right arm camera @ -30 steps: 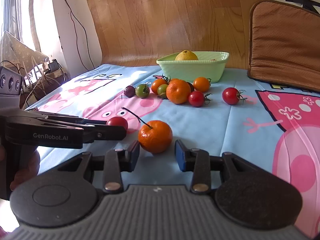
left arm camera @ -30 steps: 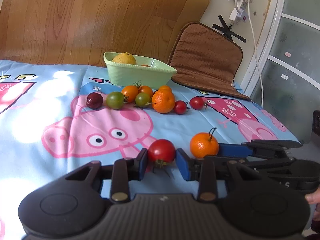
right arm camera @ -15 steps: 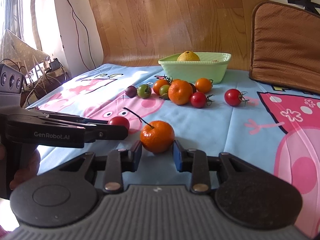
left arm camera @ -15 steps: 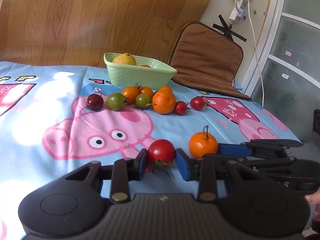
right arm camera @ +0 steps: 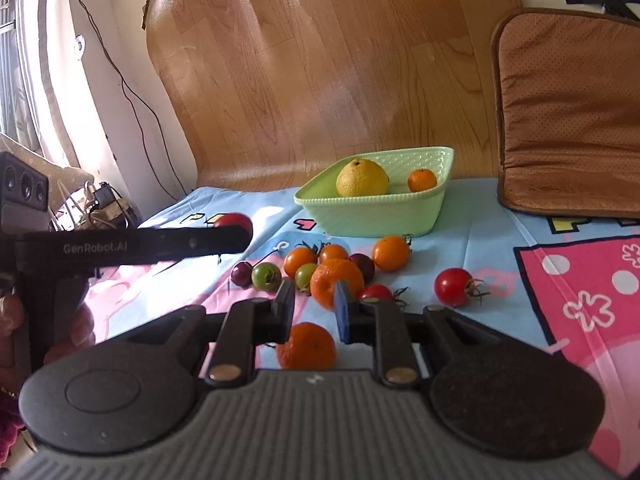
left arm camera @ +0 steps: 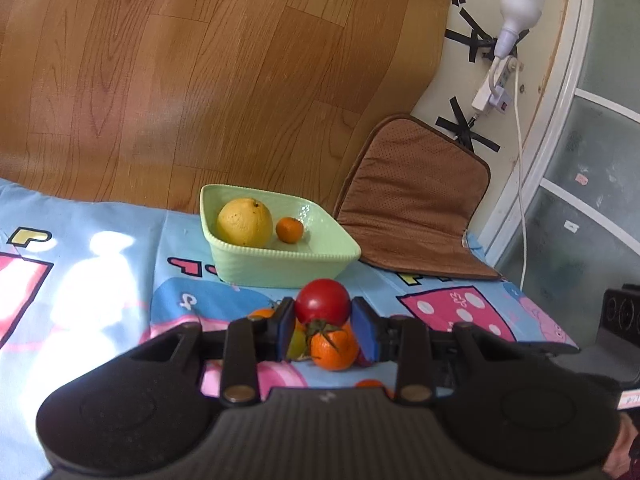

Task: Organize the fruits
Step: 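Lower both fruits into the bowl and open both tools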

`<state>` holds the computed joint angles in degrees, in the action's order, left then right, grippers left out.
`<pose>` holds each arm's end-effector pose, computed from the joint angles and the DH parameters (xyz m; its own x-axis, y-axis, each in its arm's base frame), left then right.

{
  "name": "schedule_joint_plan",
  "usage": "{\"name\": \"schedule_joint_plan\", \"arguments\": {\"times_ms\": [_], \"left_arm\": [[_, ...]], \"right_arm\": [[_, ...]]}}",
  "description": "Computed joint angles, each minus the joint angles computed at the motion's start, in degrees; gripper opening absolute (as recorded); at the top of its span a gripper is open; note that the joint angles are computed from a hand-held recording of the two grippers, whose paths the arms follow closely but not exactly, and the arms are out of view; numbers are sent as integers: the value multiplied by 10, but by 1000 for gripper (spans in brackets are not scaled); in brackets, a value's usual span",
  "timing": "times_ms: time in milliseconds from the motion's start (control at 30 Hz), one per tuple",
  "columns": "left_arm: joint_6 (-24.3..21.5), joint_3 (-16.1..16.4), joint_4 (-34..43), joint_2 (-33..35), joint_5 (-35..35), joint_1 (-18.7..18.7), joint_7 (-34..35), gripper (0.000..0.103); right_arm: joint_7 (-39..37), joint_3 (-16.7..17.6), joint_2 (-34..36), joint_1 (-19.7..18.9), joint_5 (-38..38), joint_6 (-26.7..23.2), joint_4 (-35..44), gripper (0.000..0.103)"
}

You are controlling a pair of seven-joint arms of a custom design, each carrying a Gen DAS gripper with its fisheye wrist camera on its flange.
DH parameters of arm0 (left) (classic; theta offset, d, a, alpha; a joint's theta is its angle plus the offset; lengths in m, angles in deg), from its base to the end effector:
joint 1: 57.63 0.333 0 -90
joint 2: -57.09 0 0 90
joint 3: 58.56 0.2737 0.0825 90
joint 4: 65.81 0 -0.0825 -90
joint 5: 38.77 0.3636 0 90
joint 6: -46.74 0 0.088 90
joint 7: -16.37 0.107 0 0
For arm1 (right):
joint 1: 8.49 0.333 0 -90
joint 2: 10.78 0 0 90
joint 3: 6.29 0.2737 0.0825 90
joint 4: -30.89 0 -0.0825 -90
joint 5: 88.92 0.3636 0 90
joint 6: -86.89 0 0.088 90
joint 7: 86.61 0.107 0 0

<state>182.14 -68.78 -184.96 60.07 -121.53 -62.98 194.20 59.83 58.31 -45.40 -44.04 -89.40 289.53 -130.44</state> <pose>0.5405 -0.1626 0.4044 -0.7891 -0.5148 0.3351 -0.5061 0.2359 -0.8296 0.3666 0.1980 0.3785 -0.0526 -0.9473 -0.3159 -0.4677 0.3029 -0.8304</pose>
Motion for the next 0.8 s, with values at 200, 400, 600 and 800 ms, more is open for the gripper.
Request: {"name": "schedule_joint_plan", "arguments": {"times_ms": [200,400,600,800], "left_arm": [[-15,5,6,18,22,12,-33,31],[-1,1,10,22,33,18,-43,31],[11,-11,72,52,51,11,-50,31],[73,-46,224,165,142,-20,-126,31]], "right_arm": [[-40,12,46,3,-4,11,-1,41],[-83,28,118,-43,-37,-9,42,51],[-111,-38,119,20,-2,28,19,40],[-173,68,45,-156,63,15,88,41]]}}
